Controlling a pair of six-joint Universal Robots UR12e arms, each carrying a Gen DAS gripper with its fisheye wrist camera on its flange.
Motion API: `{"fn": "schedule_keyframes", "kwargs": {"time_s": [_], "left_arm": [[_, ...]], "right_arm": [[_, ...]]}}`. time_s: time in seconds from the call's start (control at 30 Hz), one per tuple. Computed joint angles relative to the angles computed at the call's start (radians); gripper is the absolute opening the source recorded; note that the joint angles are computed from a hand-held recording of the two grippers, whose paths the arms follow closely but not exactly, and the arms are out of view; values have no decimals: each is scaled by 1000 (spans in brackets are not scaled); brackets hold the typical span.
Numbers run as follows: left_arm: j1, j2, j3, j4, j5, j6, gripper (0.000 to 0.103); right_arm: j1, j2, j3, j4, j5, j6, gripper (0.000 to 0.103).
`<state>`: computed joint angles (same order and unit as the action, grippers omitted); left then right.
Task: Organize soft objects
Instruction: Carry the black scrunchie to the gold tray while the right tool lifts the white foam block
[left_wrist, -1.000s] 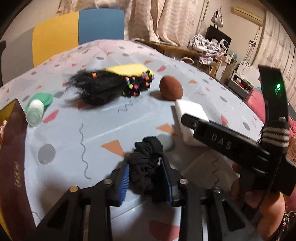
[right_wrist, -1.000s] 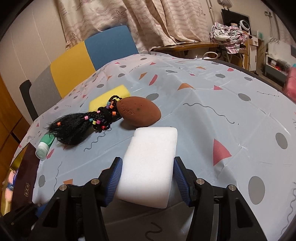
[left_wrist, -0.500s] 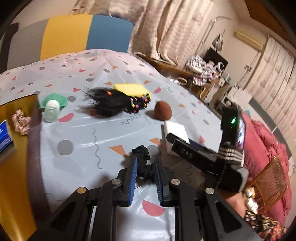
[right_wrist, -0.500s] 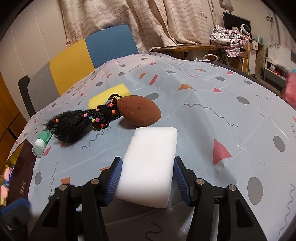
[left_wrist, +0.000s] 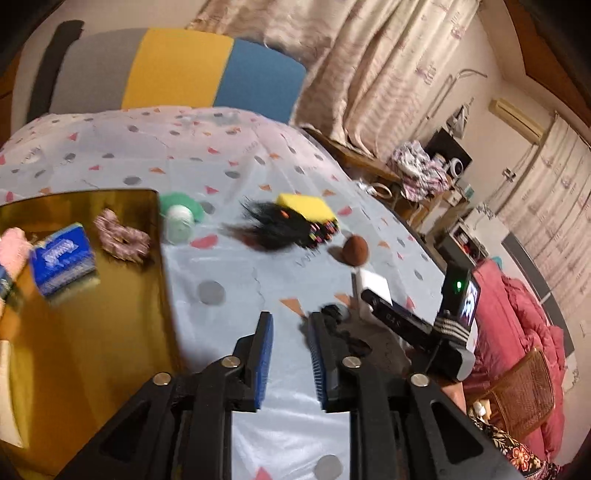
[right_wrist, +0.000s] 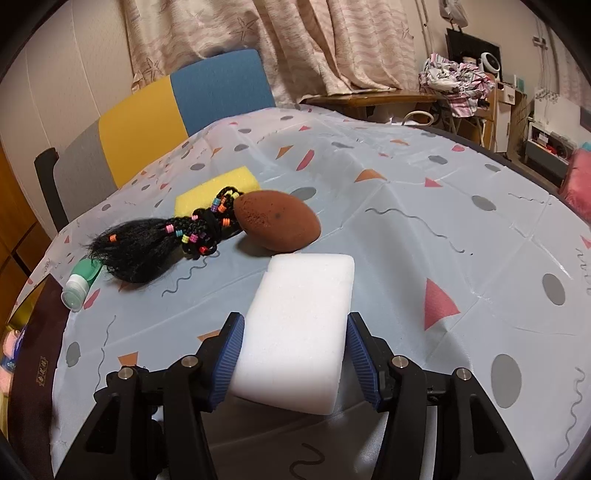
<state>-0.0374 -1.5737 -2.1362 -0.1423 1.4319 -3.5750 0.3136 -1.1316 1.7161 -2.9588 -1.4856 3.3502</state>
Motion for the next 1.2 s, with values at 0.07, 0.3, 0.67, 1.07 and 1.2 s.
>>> {"fn": "schedule_keyframes", "kwargs": {"time_s": [0.07,0.3,0.67,1.07,1.2], "left_arm": [[-16,-25,22,-20,-21,6,41],[-83,-138,147,-164,3,68,47],[-113,-212,190,-208,89,127,20],[-48,-71,62,-43,3,17,16],[-15,-13,18,-15,17,-18,16]], "right_arm": [[-3,-5,14,-29,-28,45,57],[-15,-8,22,-35,-35,104,57],[-22,-9,30,-54,-7,118,58],[-22,-9,30,-52,-7,119,58],[-20,-9,29,-47,-13,114,58]]}}
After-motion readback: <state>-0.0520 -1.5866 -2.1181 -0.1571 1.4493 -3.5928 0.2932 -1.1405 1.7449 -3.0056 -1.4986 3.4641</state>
